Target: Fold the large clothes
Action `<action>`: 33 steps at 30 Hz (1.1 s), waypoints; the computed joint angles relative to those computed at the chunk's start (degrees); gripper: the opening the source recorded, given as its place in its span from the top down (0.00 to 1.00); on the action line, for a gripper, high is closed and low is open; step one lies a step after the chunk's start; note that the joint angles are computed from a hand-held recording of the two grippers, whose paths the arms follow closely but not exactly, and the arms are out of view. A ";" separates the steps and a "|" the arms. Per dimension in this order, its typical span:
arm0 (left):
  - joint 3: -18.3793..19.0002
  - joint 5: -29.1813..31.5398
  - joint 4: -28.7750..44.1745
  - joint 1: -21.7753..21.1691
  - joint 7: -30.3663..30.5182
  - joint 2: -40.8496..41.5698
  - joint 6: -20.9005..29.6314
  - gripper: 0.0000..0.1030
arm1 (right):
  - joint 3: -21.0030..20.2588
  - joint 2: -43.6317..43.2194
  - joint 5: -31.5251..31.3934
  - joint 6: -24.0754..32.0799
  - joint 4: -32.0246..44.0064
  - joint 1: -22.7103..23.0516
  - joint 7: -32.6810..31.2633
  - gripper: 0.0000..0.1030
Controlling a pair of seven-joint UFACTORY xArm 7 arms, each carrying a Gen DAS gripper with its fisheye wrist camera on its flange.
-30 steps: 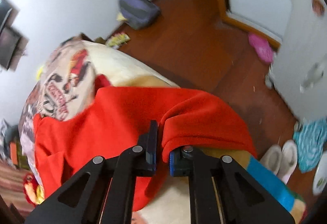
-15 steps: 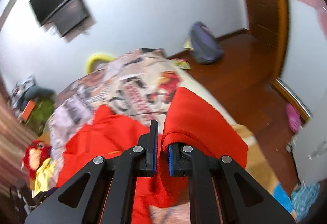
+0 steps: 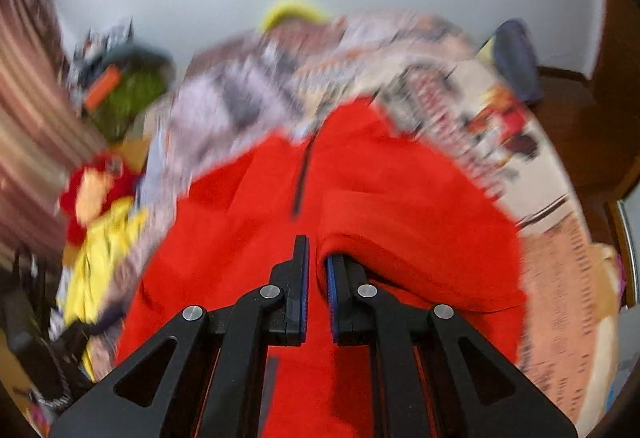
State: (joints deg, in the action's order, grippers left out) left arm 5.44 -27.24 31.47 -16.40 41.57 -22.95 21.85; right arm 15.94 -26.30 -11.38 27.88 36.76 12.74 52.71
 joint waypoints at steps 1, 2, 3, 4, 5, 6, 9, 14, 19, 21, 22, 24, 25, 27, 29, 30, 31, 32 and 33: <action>0.14 0.32 -0.20 0.36 0.23 -0.08 -0.09 0.23 | 0.29 2.50 0.35 0.31 1.12 0.65 -0.60 0.93; 0.32 0.47 -0.36 0.57 0.45 -0.20 -0.07 0.23 | 0.71 5.10 0.28 0.38 1.73 1.19 -0.95 0.93; 0.49 0.51 -0.53 0.69 0.66 -0.38 0.01 0.23 | 0.70 5.98 0.27 0.60 1.66 1.77 -1.08 0.93; 0.77 0.53 -0.54 0.80 0.99 -0.41 0.19 0.23 | 0.25 8.43 1.14 1.49 2.30 2.97 -2.43 0.93; 0.92 0.68 -0.65 1.10 1.15 -0.52 0.32 0.23 | -0.29 9.38 2.07 2.52 2.82 4.03 -3.45 0.93; 0.89 0.84 -0.67 1.35 1.13 -0.57 0.41 0.23 | -1.65 11.18 4.61 3.64 3.31 5.69 -6.20 0.90; 0.41 1.85 -0.86 2.32 0.42 -1.02 0.61 0.23 | -5.27 12.66 13.88 6.88 3.66 9.36 -14.89 0.78; -0.21 2.71 -0.71 2.24 -1.12 -2.73 1.23 0.23 | -5.76 6.80 17.53 9.56 0.80 9.34 -18.18 0.74; -1.77 3.46 0.91 0.36 -2.92 -3.88 1.74 0.23 | -3.45 -4.66 13.01 13.38 -2.62 6.71 -15.87 0.70; -2.73 3.65 1.98 -1.03 -3.76 -3.77 1.54 0.23 | -2.10 -10.73 9.66 15.29 -4.29 4.70 -13.93 0.66; -3.24 3.63 2.61 -1.91 -4.17 -3.62 1.54 0.23 | -1.40 -12.35 8.42 15.73 -4.68 3.90 -13.09 0.61; -4.09 3.29 4.01 -3.83 -4.86 -2.90 1.81 0.23 | 0.38 -18.97 3.97 19.25 -5.94 1.07 -11.07 0.54; -4.53 2.97 4.81 -4.90 -5.15 -2.38 2.08 0.23 | 1.22 -21.05 2.29 20.61 -6.22 -0.04 -10.33 0.50; -5.91 2.64 6.66 -6.71 -6.01 -0.80 2.55 0.22 | 2.48 -26.06 -1.12 23.84 -7.17 -2.04 -9.46 0.46; -8.52 3.47 8.20 -8.05 -7.46 1.27 1.59 0.22 | 2.20 -30.45 -3.08 26.51 -8.43 -2.96 -9.97 0.43; -9.55 4.22 8.55 -8.36 -8.23 1.99 0.96 0.22 | 1.91 -32.49 -3.63 27.64 -9.24 -3.29 -10.30 0.41; -10.80 5.34 9.21 -8.67 -9.22 3.14 0.39 0.22 | 1.76 -33.83 -3.85 28.27 -9.91 -3.59 -10.42 0.39; -12.36 6.73 10.26 -9.12 -10.43 4.87 -0.20 0.22 | 1.26 -35.62 -3.97 28.74 -11.12 -3.83 -10.57 0.38; -13.01 7.54 10.88 -9.56 -11.11 5.84 -0.41 0.22 | 0.65 -37.08 -3.76 28.99 -12.34 -3.93 -10.76 0.37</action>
